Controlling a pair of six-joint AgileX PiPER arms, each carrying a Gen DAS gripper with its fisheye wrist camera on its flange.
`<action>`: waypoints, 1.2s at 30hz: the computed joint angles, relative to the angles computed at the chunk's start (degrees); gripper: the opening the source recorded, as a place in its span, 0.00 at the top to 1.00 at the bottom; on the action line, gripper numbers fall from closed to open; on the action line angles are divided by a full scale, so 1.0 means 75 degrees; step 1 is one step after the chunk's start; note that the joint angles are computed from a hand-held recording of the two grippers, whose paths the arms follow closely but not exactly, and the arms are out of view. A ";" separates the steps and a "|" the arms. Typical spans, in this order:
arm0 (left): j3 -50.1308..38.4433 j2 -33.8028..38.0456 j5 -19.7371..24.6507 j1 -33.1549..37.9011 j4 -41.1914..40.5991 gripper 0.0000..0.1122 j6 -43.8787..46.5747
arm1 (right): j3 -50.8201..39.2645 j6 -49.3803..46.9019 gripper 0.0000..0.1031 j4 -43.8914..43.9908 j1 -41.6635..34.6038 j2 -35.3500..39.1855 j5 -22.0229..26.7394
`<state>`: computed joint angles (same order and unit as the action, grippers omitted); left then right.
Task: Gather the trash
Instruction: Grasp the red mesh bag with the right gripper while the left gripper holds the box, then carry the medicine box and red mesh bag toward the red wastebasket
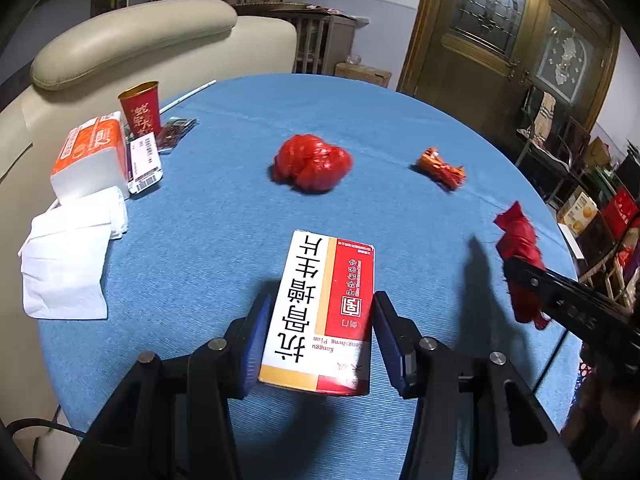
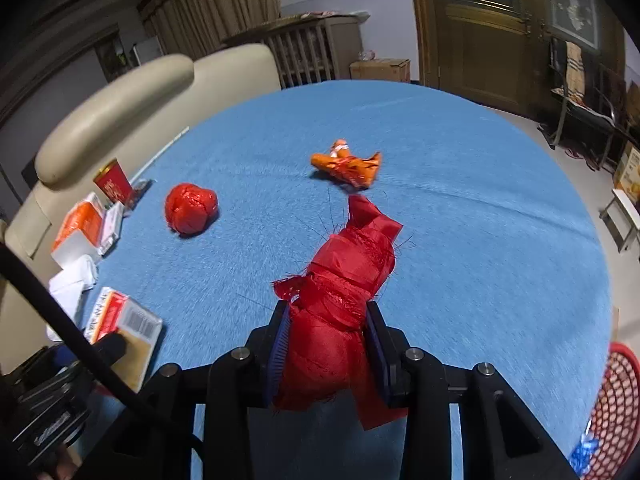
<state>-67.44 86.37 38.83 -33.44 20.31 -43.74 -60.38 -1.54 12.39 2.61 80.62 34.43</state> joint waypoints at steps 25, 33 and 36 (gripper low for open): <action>-0.0943 0.0277 0.0599 -0.1227 0.0540 0.54 -0.0425 | 0.1237 -0.1502 0.62 0.1301 -0.1820 -0.2458 0.0963; -0.1073 0.0277 0.0689 -0.1431 0.0680 0.54 -0.0511 | 0.1298 -0.1630 0.62 0.1411 -0.1963 -0.2685 0.1075; -0.1116 0.0286 0.0700 -0.1483 0.0727 0.54 -0.0537 | 0.1335 -0.1712 0.62 0.1478 -0.2061 -0.2744 0.1111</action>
<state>-75.81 88.52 44.07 -44.56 25.76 -47.77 -50.37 -14.38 23.47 -12.85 60.05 42.76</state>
